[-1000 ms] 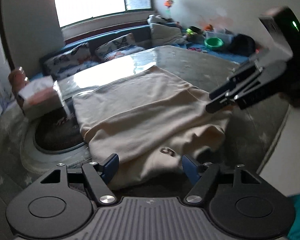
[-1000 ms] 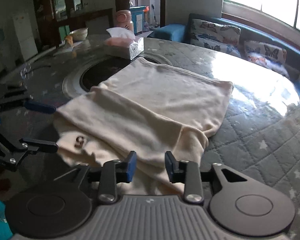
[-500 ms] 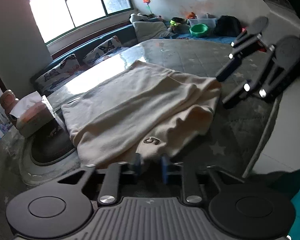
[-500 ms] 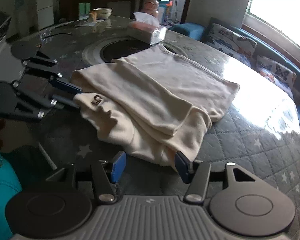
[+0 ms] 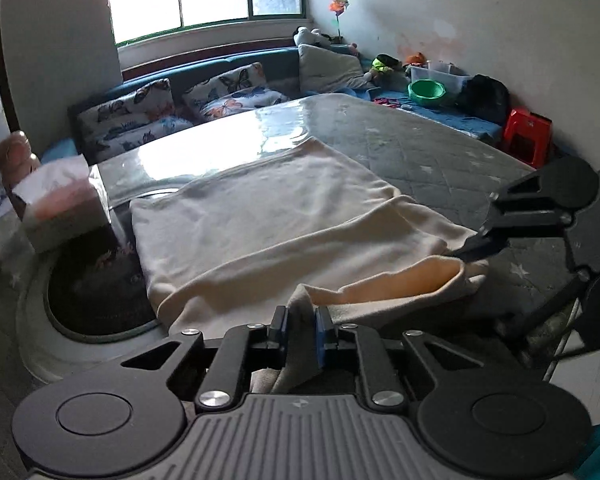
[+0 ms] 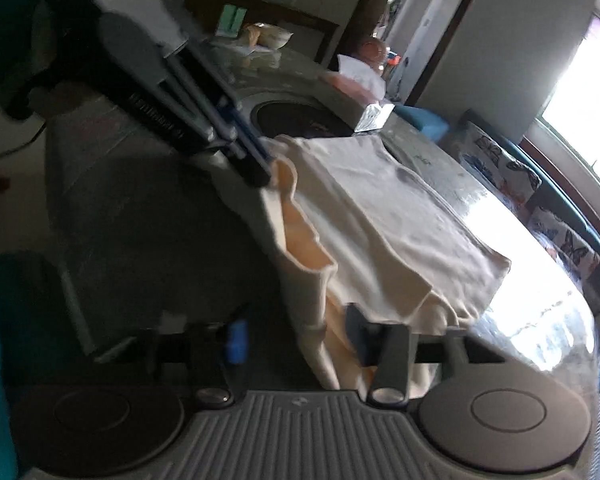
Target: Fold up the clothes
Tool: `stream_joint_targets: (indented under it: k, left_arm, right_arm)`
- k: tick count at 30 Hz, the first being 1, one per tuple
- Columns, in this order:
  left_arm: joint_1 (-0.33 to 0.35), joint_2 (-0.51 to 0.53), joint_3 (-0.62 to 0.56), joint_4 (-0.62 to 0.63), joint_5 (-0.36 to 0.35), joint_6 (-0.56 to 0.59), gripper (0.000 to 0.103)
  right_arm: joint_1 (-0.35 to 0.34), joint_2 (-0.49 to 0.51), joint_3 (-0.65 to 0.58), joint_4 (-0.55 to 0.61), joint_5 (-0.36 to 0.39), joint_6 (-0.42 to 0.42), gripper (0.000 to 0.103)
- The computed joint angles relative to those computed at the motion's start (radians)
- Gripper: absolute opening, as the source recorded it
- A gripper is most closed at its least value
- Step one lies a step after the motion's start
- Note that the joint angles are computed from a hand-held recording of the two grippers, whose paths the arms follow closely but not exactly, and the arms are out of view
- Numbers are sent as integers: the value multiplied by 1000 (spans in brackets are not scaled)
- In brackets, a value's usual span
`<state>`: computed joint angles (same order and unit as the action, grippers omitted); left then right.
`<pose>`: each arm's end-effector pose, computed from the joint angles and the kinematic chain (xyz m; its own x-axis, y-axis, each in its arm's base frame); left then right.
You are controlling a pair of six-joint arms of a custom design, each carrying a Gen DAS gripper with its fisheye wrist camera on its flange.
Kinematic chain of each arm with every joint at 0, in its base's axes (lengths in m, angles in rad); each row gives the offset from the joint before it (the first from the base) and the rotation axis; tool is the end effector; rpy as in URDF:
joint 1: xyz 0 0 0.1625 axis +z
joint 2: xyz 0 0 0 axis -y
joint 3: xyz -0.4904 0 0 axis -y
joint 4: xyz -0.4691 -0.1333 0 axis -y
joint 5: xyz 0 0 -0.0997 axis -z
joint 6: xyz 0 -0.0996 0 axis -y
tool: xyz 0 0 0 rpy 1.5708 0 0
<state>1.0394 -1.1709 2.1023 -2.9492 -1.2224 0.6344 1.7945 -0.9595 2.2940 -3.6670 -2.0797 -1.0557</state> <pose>-0.1604 -0.6031 0.1965 -0.4420 0.7419 -0.5042 0.8926 0.4192 -0.1657 0.1988 -0.4916 0.1139 -0.3165 -0.5480 0.7743 -0.8850 0.4643 -0.0332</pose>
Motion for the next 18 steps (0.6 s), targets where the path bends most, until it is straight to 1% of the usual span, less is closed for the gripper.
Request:
stream_joint_targets:
  k: [1,2,3,4,5,6,7,10,14,17,18]
  left_arm:
    - [4,-3,1,2,-8,1,22]
    - [6,-8,5,1,-12,1,23]
    - [6,-14,11,-2,-12,3,28]
    - [7,-21,17,-5,-12,5,38]
    - [6,-26,25,-14,-8,13,42]
    - [5,-33,36,-26,-5,28,51]
    - [4,-40,48,-37,-1,44,58]
    - [1,-48,79,-72,7,112,61]
    - [0,-26,102,-165,29,241,61]
    - [6,-9,98,-181,49,298,60]
    - [9,-6,93,-176,51,304,57]
  right_arm:
    - [-2,-1,-11,21,0,21,21]
    - [-4,-4,-21,43,3,43,21]
    - [-7,-15,-27,72,15,74,18]
    - [-11,-26,-34,100,27,105,13]
    - [-15,-36,-40,127,39,135,13]
    - [-19,-46,-46,153,52,163,12]
    - [-23,-57,-50,176,62,185,12]
    - [-28,-84,-61,238,85,247,11]
    - [-27,-95,-64,251,90,253,10]
    - [-26,-97,-58,230,100,258,9]
    - [-25,-97,-55,220,102,260,8]
